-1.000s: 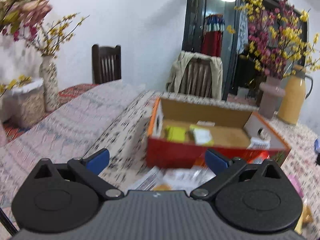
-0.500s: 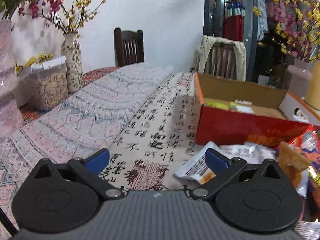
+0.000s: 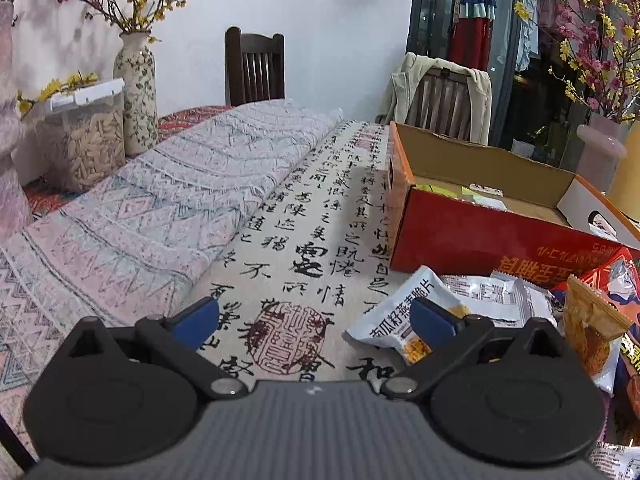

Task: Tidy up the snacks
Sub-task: 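Grasp the white pumpkin oat crisp packet with the right tool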

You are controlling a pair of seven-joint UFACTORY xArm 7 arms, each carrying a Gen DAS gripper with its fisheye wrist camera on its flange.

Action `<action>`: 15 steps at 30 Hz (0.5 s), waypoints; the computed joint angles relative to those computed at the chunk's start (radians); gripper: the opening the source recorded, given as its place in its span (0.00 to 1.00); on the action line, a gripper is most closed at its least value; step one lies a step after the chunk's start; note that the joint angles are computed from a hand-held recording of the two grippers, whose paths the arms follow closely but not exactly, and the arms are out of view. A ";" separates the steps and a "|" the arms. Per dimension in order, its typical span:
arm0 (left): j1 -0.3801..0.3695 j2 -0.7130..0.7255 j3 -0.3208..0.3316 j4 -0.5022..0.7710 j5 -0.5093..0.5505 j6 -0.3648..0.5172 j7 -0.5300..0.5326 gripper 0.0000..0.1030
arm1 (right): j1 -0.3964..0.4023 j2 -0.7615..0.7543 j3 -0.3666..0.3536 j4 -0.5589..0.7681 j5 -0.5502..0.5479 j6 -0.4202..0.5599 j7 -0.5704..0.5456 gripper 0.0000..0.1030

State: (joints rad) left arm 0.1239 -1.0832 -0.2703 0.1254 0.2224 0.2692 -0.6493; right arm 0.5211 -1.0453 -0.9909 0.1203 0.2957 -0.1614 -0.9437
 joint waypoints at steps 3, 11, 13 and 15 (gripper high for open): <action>-0.004 0.002 0.010 -0.002 -0.007 0.002 -0.003 1.00 | 0.000 -0.009 -0.009 0.000 0.002 0.007 -0.002 1.00; -0.007 0.000 0.034 -0.009 -0.029 -0.003 -0.009 1.00 | 0.001 -0.010 -0.013 0.006 0.014 0.025 -0.008 1.00; -0.005 -0.006 0.030 -0.012 -0.032 -0.005 -0.014 1.00 | -0.004 -0.022 -0.018 0.003 0.017 0.025 -0.014 1.00; -0.004 -0.017 0.025 -0.017 -0.033 -0.005 -0.020 1.00 | -0.027 -0.040 -0.012 -0.013 0.016 0.013 -0.023 1.00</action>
